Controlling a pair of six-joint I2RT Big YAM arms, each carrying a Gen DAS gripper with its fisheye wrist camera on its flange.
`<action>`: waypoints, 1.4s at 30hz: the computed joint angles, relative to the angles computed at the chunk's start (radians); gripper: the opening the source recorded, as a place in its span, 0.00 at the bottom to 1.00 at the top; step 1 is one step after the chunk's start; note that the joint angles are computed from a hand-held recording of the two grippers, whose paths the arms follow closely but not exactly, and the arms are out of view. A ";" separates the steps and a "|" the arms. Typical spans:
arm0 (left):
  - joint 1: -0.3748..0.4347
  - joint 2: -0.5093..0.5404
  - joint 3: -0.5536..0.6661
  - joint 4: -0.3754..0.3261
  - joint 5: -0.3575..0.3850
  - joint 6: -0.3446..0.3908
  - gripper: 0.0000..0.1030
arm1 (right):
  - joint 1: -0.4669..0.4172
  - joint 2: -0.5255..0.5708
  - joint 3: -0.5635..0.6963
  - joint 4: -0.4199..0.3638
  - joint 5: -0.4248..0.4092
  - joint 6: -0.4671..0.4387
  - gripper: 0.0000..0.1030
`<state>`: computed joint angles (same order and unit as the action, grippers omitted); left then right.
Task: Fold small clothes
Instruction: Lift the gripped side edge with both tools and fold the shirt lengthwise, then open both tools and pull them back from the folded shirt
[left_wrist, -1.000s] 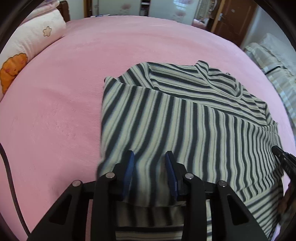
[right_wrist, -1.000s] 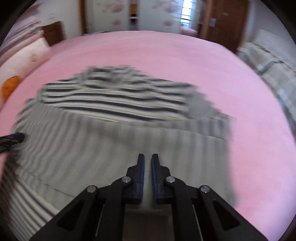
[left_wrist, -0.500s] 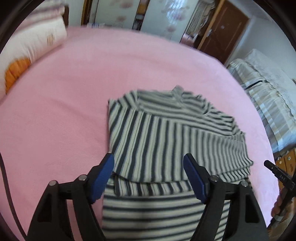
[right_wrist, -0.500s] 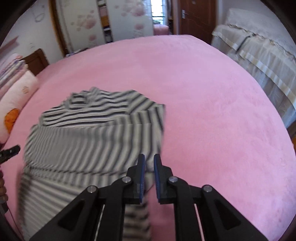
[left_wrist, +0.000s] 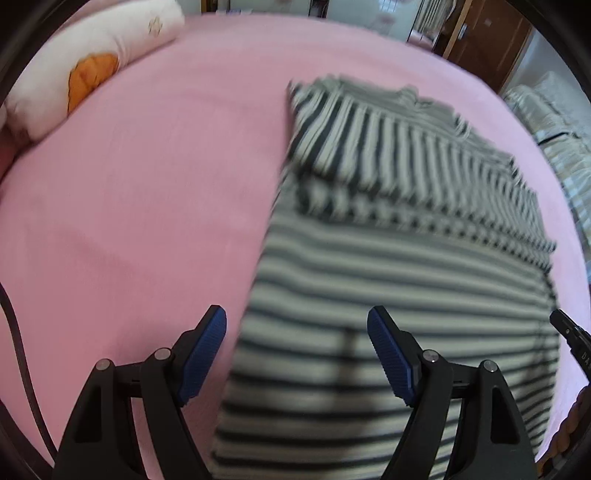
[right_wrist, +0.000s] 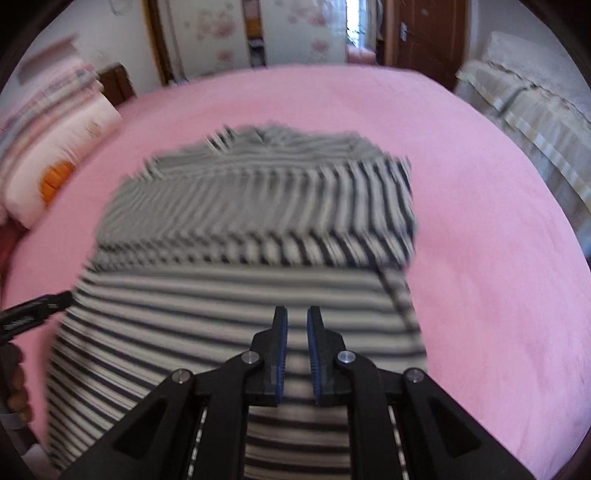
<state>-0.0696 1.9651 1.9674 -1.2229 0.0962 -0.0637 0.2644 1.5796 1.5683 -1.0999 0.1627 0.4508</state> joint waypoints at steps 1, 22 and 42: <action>0.004 -0.011 -0.029 0.004 -0.013 0.012 0.75 | -0.013 -0.011 -0.026 -0.005 -0.020 0.005 0.10; 0.168 -0.516 -0.675 0.097 0.009 0.209 0.76 | 0.124 -0.539 -0.519 -0.171 -0.055 0.078 0.10; 0.322 -0.772 -0.881 -0.033 0.016 0.415 0.76 | 0.143 -0.734 -0.643 -0.213 -0.003 0.086 0.31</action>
<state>0.2527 1.1929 1.0865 -1.2560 0.1118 0.3509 0.4072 0.8460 0.9256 -1.3127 0.1595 0.5365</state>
